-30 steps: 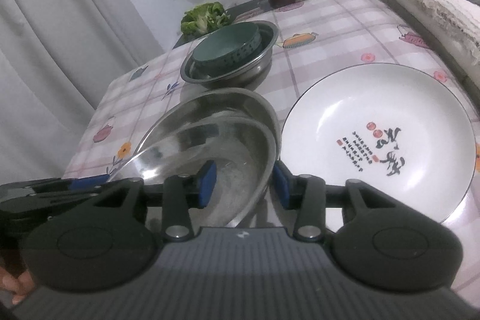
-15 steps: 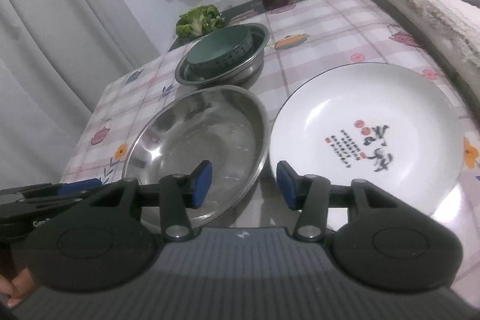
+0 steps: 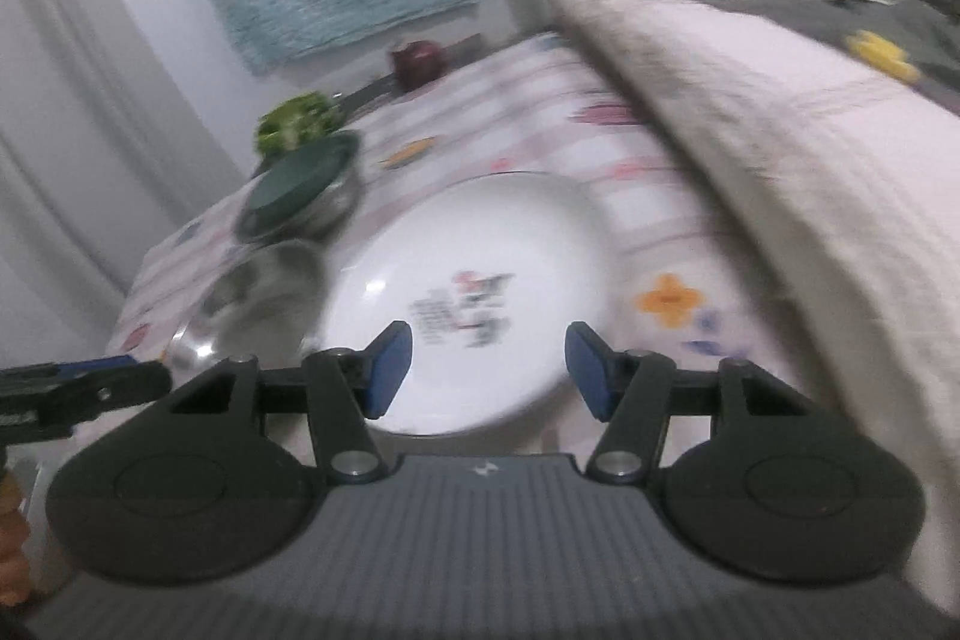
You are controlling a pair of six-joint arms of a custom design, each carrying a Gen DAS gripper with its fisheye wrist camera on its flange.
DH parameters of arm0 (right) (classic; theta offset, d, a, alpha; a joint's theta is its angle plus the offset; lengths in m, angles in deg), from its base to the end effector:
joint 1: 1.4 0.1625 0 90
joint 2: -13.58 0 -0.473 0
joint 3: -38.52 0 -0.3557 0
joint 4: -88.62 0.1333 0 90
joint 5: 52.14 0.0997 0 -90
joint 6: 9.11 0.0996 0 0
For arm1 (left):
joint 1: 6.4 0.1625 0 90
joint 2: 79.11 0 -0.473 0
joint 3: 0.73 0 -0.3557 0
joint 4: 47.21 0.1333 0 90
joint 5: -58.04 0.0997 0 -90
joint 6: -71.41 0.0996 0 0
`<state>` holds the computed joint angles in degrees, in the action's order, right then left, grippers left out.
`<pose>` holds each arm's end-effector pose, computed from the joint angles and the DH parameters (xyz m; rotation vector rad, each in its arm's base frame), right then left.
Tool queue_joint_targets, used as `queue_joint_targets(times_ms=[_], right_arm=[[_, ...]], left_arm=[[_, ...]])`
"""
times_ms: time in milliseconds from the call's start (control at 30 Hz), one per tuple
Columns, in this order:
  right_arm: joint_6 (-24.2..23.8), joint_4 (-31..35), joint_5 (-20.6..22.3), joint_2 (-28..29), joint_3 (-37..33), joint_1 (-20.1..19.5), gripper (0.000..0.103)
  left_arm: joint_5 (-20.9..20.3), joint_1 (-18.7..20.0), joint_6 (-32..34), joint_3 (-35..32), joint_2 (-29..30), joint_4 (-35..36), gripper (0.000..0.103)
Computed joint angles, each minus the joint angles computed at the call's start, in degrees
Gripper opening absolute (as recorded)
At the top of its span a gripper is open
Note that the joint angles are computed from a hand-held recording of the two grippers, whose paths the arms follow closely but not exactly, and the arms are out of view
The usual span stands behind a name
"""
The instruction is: Organize plates and bowls
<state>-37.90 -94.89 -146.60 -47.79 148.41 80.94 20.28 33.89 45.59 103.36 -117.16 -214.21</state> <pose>0.0441 -0.6143 0.3114 0.4433 -2.6098 1.0089 -0.3407 -0.5668 0.0881 0.3830 2.3513 -0.8951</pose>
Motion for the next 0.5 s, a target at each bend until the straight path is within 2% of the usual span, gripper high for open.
queue_joint_targets(times_ms=[267, 400, 500], right_arm=[[-3.5, 9.5, 0.8, -2.2, -5.3, -3.0, 0.056], [-4.5, 12.6, 2.2, -1.1, -9.1, -3.6, 0.056], [-5.2, 17.1, 3.0, 1.0, -13.2, -3.8, 0.055]], left_arm=[[1.1, -0.4, -4.5, -4.5, 8.0, -3.8, 0.063], [2.0, -0.2, -9.5, -6.2, 10.4, -3.2, 0.057], [2.5, 0.1, -11.9, -7.0, 11.6, -3.5, 0.057]])
